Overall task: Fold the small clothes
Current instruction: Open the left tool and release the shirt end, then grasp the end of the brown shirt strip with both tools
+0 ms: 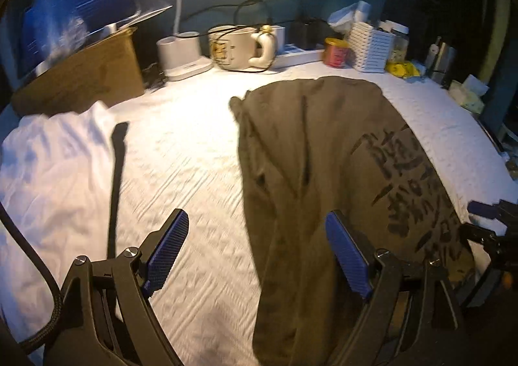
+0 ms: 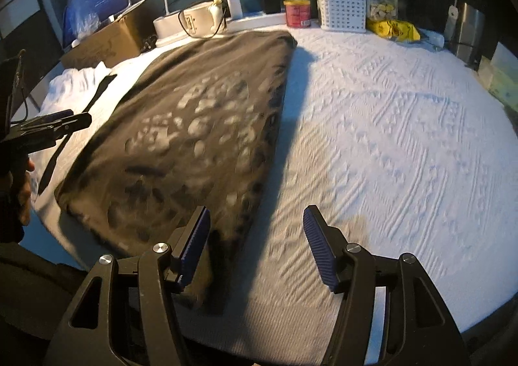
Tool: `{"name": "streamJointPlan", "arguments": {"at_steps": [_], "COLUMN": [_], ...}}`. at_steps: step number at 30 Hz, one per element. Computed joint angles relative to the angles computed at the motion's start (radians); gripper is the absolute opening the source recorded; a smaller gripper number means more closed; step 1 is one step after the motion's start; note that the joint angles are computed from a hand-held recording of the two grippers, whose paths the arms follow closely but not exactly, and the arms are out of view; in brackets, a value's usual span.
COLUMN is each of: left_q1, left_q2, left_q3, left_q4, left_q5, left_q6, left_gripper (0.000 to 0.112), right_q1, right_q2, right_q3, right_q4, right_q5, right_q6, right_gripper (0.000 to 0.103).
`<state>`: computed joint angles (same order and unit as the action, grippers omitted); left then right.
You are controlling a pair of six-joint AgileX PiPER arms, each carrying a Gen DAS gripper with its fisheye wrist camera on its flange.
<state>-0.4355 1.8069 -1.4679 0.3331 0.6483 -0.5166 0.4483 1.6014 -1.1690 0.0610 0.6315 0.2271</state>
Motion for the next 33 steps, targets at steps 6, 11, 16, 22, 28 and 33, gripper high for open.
{"name": "streamJointPlan", "arguments": {"at_steps": [6, 11, 16, 22, 28, 33], "left_q1": [0.044, 0.093, 0.112, 0.112, 0.103, 0.123], "left_q2": [0.069, 0.139, 0.228, 0.31, 0.404, 0.489], "left_q3": [-0.119, -0.223, -0.358, -0.479, -0.623, -0.779], "left_q4": [-0.094, -0.261, -0.327, -0.335, -0.237, -0.255], "left_q5": [-0.002, -0.012, 0.037, 0.106, 0.164, 0.226], "left_q6": [0.116, 0.231, 0.278, 0.322, 0.261, 0.285], "left_gripper": [0.086, 0.086, 0.086, 0.086, 0.086, 0.086], "right_q1": [0.001, -0.038, -0.05, -0.063, -0.077, -0.101], "right_q2": [0.065, 0.112, 0.164, 0.236, 0.307, 0.362], "right_q3": [-0.091, -0.163, -0.223, -0.296, -0.367, -0.443], "right_q4": [-0.073, -0.061, -0.089, -0.084, -0.061, -0.035], "right_q5": [0.029, 0.061, 0.071, 0.062, 0.064, 0.057], "right_q6": [0.102, 0.128, 0.123, 0.107, 0.083, 0.045], "right_gripper": [0.063, 0.063, 0.063, 0.063, 0.063, 0.063]}}
